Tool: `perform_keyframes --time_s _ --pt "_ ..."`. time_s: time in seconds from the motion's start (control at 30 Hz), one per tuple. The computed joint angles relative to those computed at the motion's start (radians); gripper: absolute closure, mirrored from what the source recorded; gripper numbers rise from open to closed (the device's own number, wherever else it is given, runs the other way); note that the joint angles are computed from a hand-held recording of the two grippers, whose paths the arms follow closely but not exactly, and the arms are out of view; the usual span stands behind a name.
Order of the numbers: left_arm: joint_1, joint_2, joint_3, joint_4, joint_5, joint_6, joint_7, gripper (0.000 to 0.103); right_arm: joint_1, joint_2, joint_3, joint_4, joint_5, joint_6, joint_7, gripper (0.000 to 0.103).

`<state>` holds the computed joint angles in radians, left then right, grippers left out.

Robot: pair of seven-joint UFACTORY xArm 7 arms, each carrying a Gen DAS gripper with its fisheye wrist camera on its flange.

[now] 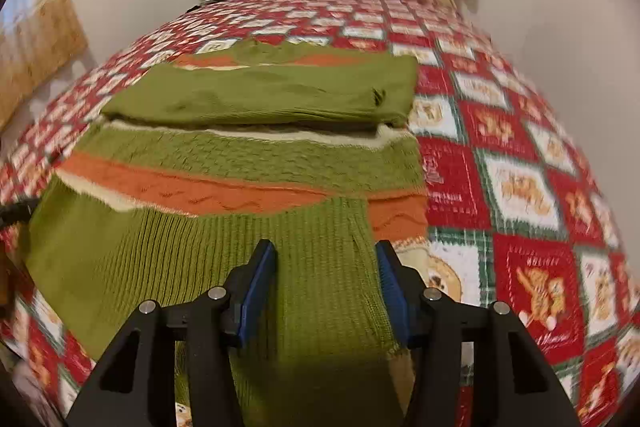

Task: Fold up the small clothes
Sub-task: 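Lift the hem with both grippers and fold it toward the collar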

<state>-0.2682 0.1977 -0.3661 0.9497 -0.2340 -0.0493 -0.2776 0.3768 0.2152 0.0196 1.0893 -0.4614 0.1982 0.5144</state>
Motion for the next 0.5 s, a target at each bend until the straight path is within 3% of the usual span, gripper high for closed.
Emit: perform_keyframes --time_s 0.03,0.13,0.2,0.23,0.33,0.37,0.43,0.5 --pt "-0.057 -0.006 0.061 -0.003 0.031 -0.002 -0.03 0.092 -0.011 -0.012 0.015 -0.01 0.03 0.005 -0.017 0.079" --pt "-0.135 -0.018 0.149 -0.005 0.093 0.005 -0.091 0.096 0.014 -0.053 -0.003 -0.031 -0.033 0.018 0.048 0.09" --pt "-0.185 -0.029 0.212 -0.004 0.144 0.01 -0.144 0.096 0.011 -0.095 0.003 -0.053 -0.068 -0.003 0.083 0.091" --pt "-0.18 -0.034 0.213 -0.003 0.151 0.007 -0.157 0.096 0.007 -0.116 0.005 -0.059 -0.092 -0.015 0.108 0.091" --pt "-0.108 -0.041 0.153 0.009 0.122 -0.004 -0.147 0.096 -0.018 -0.137 0.024 -0.045 -0.133 -0.05 0.17 0.091" --pt "-0.122 -0.04 0.174 0.019 0.136 -0.003 -0.162 0.096 -0.026 -0.136 0.031 -0.033 -0.13 -0.06 0.178 0.091" --pt "-0.206 -0.036 0.283 0.042 0.213 0.009 -0.239 0.096 -0.024 -0.128 0.023 0.0 -0.196 -0.062 0.249 0.091" --pt "-0.22 -0.028 0.316 0.065 0.253 0.018 -0.282 0.096 -0.014 -0.113 0.009 0.037 -0.287 -0.051 0.334 0.091"
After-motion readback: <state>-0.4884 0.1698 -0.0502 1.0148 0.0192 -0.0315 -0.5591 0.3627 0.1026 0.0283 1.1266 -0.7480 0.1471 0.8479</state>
